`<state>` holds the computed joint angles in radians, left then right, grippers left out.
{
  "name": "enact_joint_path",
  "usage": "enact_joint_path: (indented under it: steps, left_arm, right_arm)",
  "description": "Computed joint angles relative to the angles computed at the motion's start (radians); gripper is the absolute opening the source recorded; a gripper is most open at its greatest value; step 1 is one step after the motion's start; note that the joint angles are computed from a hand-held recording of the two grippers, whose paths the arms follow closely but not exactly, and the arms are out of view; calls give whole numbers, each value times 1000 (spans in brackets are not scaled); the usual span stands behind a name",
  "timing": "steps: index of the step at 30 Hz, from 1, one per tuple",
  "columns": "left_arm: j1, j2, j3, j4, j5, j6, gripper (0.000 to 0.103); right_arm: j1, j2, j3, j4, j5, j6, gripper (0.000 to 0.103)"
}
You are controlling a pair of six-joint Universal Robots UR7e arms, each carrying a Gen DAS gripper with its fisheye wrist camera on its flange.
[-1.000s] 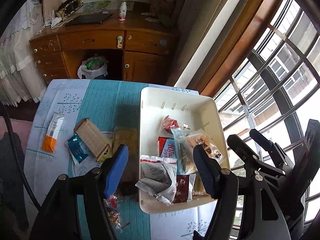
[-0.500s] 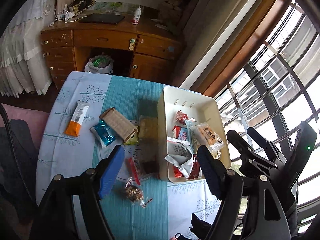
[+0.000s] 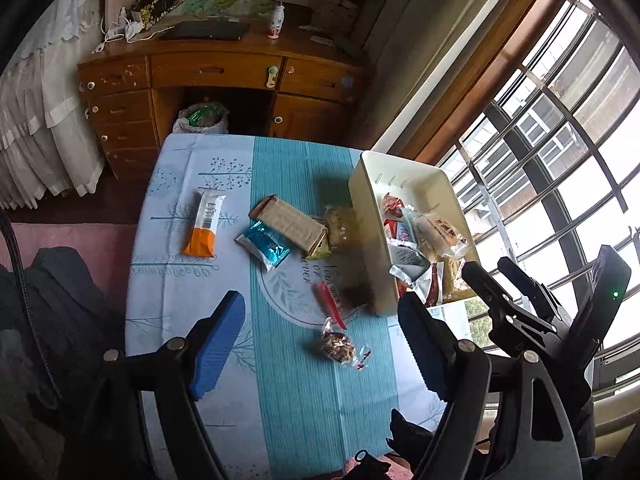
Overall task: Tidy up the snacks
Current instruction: 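Withdraw both tools from the tray back over the table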
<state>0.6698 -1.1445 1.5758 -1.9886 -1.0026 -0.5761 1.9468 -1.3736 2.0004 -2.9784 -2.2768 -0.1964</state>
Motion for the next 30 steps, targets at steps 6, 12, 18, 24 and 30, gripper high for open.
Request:
enact_joint_path:
  steps: [6, 12, 18, 24, 30]
  left_arm:
    - [30, -34, 2, 67, -16, 53, 78]
    - [63, -31, -22, 136, -14, 35, 79]
    - [103, 22, -72, 203, 21, -16, 81]
    - [144, 106, -148, 273, 22, -62, 81]
    - [182, 198, -226, 300, 0, -70, 82]
  right_arm:
    - [46, 29, 57, -32, -61, 134, 88]
    - [72, 53, 103, -14, -115, 255, 88]
    - [83, 59, 156, 22, -145, 309, 88]
    - [63, 58, 216, 23, -139, 340, 87]
    - [49, 94, 249, 13, -161, 251, 84]
